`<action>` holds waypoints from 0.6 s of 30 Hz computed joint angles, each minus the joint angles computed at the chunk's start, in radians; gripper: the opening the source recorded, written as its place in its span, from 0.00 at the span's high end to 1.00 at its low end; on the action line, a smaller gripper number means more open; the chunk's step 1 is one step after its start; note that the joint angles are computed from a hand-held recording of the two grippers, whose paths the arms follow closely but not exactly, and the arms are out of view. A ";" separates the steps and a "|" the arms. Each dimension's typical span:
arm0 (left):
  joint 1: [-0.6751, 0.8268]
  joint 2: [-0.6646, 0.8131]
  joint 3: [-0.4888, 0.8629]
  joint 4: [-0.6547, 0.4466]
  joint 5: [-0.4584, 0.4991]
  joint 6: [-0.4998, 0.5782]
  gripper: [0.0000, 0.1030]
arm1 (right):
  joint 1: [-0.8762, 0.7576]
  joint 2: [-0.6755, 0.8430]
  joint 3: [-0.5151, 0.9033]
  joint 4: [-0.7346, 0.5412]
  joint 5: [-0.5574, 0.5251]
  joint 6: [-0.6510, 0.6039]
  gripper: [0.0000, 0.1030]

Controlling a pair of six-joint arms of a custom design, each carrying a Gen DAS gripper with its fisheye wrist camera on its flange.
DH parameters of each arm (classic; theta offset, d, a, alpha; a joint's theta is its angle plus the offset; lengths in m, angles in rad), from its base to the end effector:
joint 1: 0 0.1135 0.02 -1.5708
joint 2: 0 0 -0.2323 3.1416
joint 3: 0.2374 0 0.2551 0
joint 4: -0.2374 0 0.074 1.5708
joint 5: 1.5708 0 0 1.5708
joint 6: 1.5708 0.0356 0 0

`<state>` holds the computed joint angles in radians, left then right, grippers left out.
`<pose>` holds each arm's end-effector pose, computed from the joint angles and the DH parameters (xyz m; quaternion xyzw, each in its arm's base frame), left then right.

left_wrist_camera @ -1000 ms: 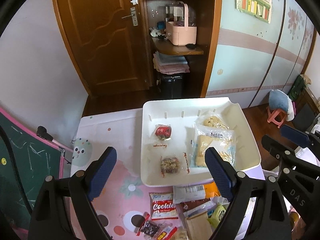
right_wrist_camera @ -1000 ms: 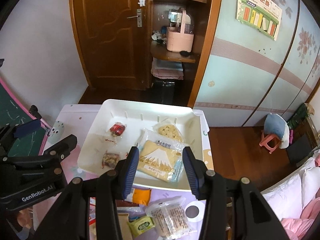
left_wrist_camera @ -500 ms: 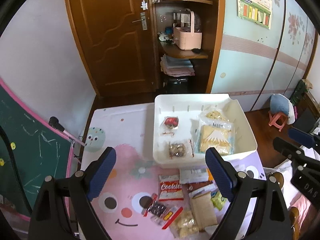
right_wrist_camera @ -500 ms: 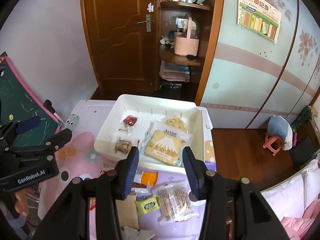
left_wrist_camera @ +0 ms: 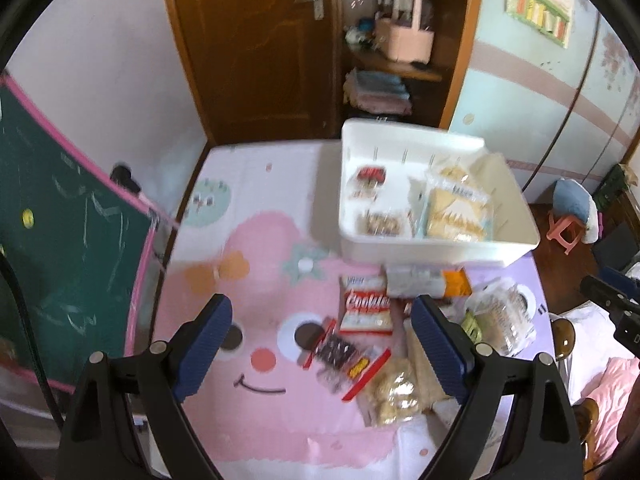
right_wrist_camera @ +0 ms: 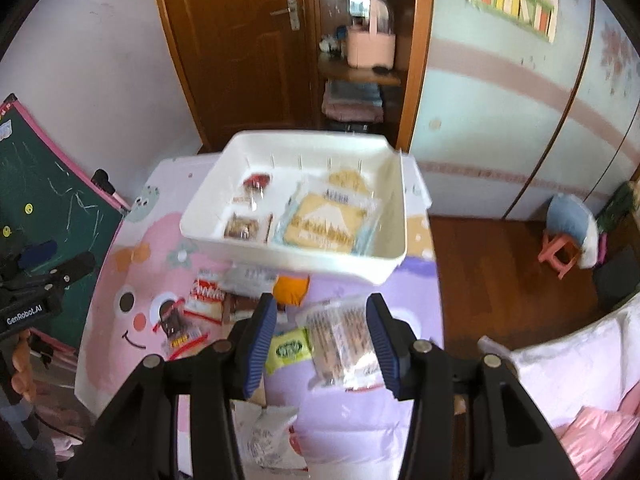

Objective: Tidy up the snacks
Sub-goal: 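Grasp the dark candy packet with the left gripper while the right grasps the clear pastry bag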

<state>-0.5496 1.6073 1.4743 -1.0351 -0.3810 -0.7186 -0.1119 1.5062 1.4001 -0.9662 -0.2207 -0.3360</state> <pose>0.2833 -0.1580 0.2737 -0.1189 0.9554 0.0331 0.2681 0.3088 -0.0269 0.2832 -0.1347 0.9541 0.0496 0.2628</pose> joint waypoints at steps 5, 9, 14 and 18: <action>0.035 0.011 -0.145 0.087 0.074 -0.077 0.12 | -0.041 0.057 -0.069 0.048 -0.019 -0.023 0.45; 0.072 0.073 -0.204 0.159 0.121 -0.116 0.12 | -0.061 0.119 -0.096 0.094 -0.013 -0.029 0.40; 0.128 0.196 -0.214 0.208 0.193 -0.173 0.12 | -0.070 0.214 -0.114 0.149 0.005 -0.036 0.40; 0.170 0.270 -0.217 0.256 0.266 -0.214 0.12 | -0.061 0.268 -0.124 0.184 0.025 -0.054 0.33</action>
